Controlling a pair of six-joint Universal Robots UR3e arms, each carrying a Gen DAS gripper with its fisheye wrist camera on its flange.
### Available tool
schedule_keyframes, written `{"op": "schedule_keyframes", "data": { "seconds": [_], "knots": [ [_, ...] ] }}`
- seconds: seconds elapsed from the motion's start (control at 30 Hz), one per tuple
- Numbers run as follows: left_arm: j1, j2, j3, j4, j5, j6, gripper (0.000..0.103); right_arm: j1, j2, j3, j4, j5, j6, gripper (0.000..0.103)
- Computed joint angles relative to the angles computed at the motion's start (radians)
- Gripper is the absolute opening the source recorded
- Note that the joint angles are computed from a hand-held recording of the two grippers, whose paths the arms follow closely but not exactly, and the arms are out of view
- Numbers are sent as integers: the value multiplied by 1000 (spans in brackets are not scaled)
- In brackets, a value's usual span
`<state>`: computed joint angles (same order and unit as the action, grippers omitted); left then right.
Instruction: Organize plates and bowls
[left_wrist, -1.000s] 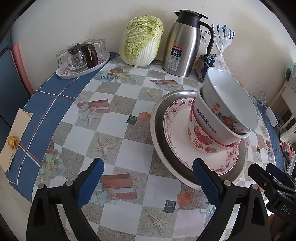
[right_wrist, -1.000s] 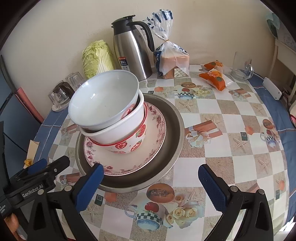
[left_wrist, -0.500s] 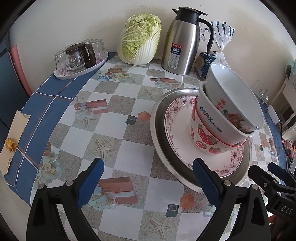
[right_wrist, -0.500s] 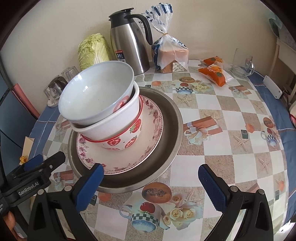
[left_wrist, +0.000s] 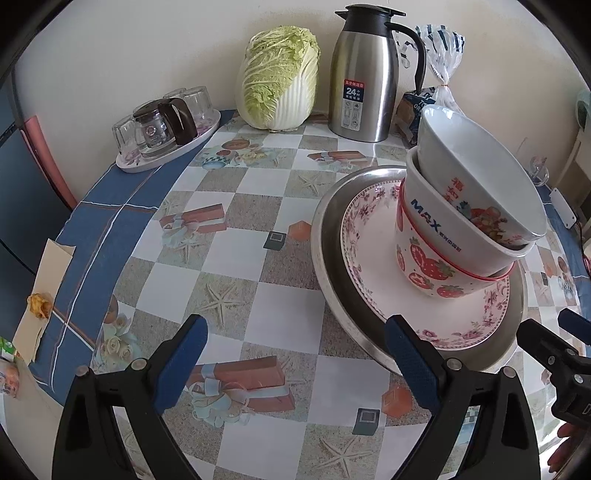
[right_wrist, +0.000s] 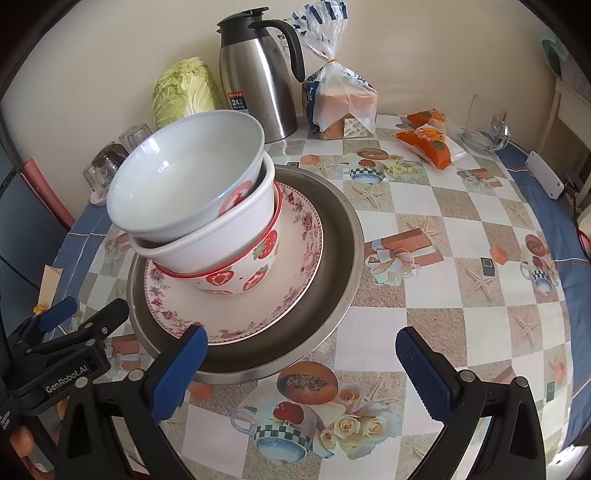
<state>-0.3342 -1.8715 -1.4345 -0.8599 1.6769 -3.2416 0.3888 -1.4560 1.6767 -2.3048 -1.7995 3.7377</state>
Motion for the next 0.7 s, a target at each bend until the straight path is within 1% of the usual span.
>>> {"op": "schedule_keyframes", "data": {
  "seconds": [0.1,0.47,0.7],
  "knots": [
    [-3,-5,1,-1,16,5,97,-2,1,-1,3,1,0,103],
    [5,-6,-6,1,19,0,97,-9,5,-3,15,7,7,103],
    [1,5,-22,20,21,22,97,-11,7,-4,23,11,6,103]
  ]
}}
